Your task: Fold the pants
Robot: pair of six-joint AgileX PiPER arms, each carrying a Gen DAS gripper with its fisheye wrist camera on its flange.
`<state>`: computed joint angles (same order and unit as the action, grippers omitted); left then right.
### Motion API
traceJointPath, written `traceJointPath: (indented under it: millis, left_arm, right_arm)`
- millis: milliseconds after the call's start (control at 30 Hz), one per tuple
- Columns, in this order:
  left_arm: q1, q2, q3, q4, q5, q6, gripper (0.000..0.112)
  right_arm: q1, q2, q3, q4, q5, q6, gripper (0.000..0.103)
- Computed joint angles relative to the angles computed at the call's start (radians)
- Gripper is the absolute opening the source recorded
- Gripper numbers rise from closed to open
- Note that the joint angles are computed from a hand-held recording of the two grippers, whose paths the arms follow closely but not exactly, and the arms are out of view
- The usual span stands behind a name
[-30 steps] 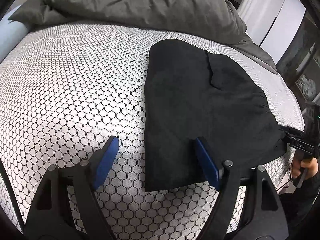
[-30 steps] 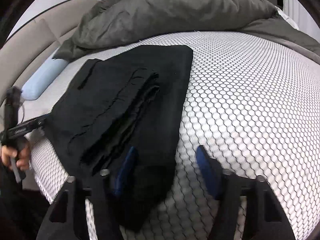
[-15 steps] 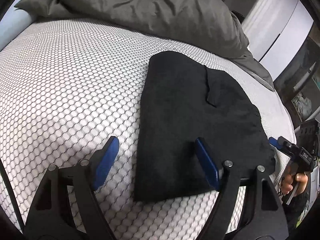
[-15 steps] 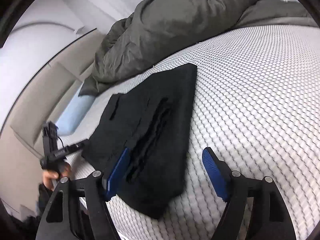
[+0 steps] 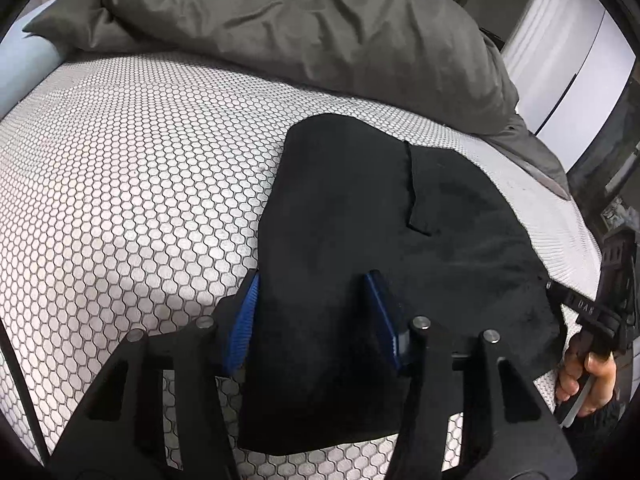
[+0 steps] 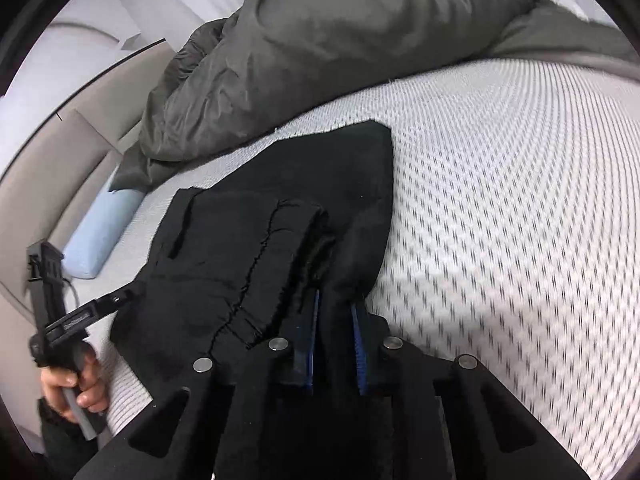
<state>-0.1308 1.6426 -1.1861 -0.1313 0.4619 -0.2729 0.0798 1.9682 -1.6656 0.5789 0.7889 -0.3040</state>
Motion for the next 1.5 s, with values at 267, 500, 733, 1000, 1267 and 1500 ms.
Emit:
traceJointPath:
  millis: [267, 500, 733, 1000, 1267, 1500]
  left_arm:
    - [-0.082, -0.055, 0.038, 0.323, 0.024, -0.269, 0.059]
    - [-0.193, -0.190, 0.189, 0.578, 0.030, -0.457, 0.078]
    - [-0.254, -0.204, 0.241, 0.720, 0.056, -0.573, 0.083]
    - [-0.425, -0.359, 0.352, 1.153, 0.122, -1.039, 0.089]
    - [-0.695, -0.499, 0.482, 1.405, 0.304, -1.394, 0.102]
    - [-0.808, -0.581, 0.529, 1.395, 0.411, -1.447, 0.102]
  right_arm:
    - [0.024, -0.025, -0.002, -0.127, -0.039, 0.077, 0.049]
    - [0.042, -0.238, 0.263, -0.163, -0.147, 0.097, 0.080]
    - [0.080, -0.284, 0.378, -0.385, -0.184, 0.186, 0.080]
    - [0.047, -0.508, 0.594, -0.073, -0.344, -0.090, 0.100]
    - [0.192, -0.688, 0.772, -0.174, -0.566, -0.074, 0.103]
    - [0.260, -0.782, 0.849, -0.174, -0.621, -0.093, 0.103]
